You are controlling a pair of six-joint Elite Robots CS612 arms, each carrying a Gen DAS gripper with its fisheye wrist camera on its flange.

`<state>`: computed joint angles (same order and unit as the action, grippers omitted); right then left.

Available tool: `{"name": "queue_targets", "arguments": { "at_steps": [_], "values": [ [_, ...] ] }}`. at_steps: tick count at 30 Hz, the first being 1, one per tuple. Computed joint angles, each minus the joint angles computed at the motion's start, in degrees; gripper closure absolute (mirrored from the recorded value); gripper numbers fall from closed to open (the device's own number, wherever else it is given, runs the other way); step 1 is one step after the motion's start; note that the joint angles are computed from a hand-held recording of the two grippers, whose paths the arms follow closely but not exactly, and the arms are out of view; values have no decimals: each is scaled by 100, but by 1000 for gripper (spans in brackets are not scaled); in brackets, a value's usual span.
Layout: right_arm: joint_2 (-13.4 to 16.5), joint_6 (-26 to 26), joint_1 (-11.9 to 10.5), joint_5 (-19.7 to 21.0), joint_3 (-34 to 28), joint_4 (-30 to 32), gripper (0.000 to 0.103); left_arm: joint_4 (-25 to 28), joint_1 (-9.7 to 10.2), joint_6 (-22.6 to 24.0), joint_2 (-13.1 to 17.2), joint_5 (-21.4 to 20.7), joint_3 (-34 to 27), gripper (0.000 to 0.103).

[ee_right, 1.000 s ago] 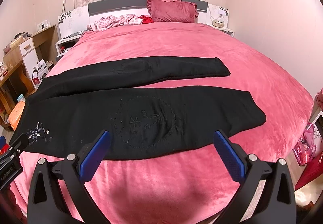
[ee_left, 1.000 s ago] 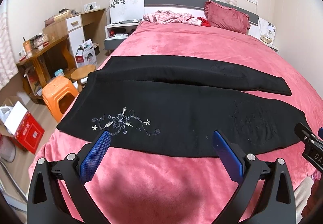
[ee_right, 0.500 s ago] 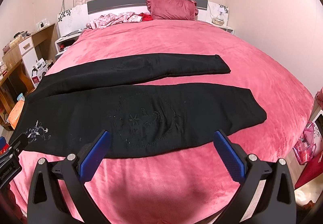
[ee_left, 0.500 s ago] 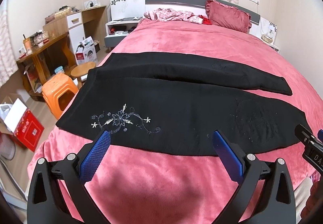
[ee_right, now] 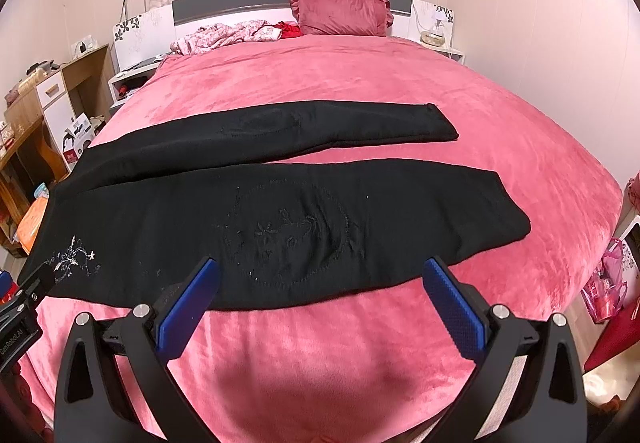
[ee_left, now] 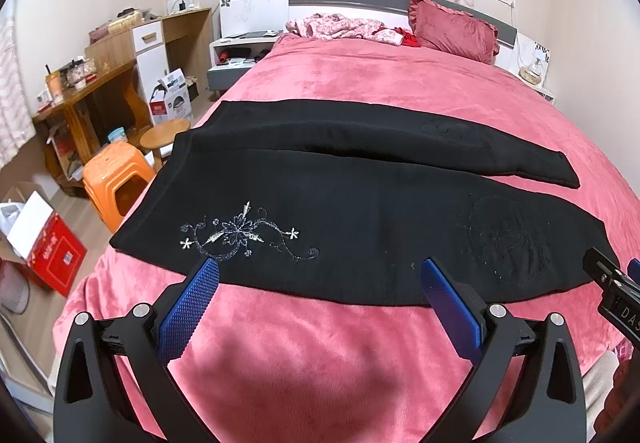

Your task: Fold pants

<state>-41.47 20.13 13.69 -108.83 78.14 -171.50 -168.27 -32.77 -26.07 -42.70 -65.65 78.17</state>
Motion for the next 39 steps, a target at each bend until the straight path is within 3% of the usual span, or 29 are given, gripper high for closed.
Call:
{"name": "queue_targets", "arguments": {
  "at_steps": [16,26,34,39],
  "values": [
    [7,9,-17,52,4,76,2,113,17,-39,-1,-82,-23,3],
    [15,98,-45,128,-21,225,2,475,91,-303,26,-278,-115,3],
    [22,101,-52,140,-37,274,2,391,76,-184,36,-270,-100,3],
    [25,111,-52,139,-39,289,2,681,47,-222,63,-56,-186,3]
  ]
}}
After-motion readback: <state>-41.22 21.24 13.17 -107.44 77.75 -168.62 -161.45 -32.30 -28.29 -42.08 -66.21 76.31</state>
